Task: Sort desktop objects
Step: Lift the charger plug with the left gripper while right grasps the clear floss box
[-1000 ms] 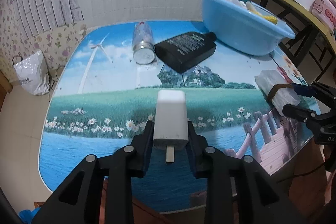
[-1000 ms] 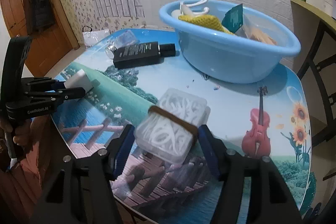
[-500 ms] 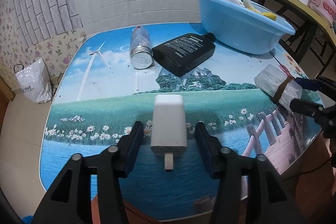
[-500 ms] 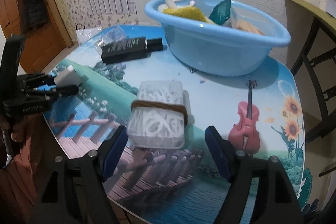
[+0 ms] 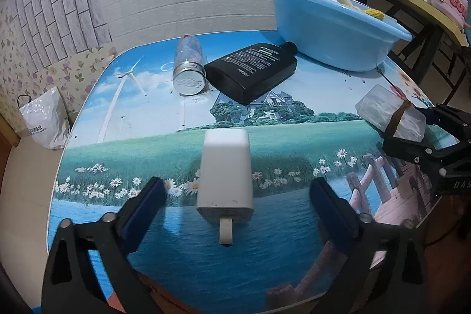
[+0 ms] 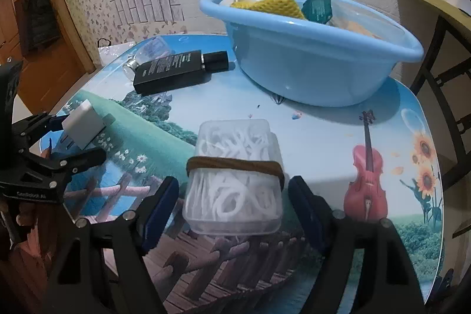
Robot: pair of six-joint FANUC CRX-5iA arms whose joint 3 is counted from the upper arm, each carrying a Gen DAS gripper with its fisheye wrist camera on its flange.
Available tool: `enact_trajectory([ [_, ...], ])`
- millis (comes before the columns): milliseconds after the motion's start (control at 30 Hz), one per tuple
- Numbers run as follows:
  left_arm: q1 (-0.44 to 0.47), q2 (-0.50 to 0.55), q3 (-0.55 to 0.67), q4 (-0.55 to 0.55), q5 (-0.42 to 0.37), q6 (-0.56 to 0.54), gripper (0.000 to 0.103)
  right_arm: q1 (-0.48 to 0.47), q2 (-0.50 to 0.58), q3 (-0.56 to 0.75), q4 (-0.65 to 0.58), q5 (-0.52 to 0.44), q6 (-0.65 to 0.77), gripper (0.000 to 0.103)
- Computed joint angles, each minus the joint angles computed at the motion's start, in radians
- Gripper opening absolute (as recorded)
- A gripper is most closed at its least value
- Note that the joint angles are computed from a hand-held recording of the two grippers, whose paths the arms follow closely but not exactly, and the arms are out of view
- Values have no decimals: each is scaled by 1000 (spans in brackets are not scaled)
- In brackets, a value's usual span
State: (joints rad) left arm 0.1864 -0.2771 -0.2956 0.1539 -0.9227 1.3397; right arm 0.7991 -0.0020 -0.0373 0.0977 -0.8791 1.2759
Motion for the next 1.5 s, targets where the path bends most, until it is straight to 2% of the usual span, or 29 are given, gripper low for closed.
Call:
enact_trajectory([
  [100, 6, -9, -15, 13, 18, -13, 103, 30, -7, -55, 112, 33, -119, 103],
  [167, 9, -14, -25, 21, 30, -22, 103, 45, -12, -85, 170, 47, -177, 103],
  [367, 8, -19, -30, 21, 39, -20, 103, 45, -12, -98, 191, 68, -203, 103],
  [467, 8, -21, -34, 23, 44, -22, 103, 43, -24, -130, 229, 109, -249, 103],
  [767, -2, -28, -35, 2, 52, 8, 103, 56, -42, -184, 325, 137, -371, 103],
  [1067, -10, -33, -36, -24, 61, 48, 103, 56, -51, -197, 329, 153, -365, 103],
  [1133, -7, -36, -41, -19, 65, 46, 103, 56, -53, -198, 327, 155, -360, 99],
  [1200, -3, -39, -46, -11, 70, 42, 103, 58, -58, -205, 333, 162, -364, 86],
  [1267, 1, -44, -51, -10, 74, 42, 101, 60, -62, -208, 335, 168, -361, 79],
  [1400, 9, -65, -71, 2, 97, 38, 80, 65, -68, -210, 327, 180, -341, 61],
  [1433, 16, -72, -80, 16, 105, 28, 75, 67, -69, -210, 324, 182, -336, 59],
  [1500, 21, -81, -89, 26, 113, 21, 59, 71, -71, -214, 329, 182, -337, 58],
])
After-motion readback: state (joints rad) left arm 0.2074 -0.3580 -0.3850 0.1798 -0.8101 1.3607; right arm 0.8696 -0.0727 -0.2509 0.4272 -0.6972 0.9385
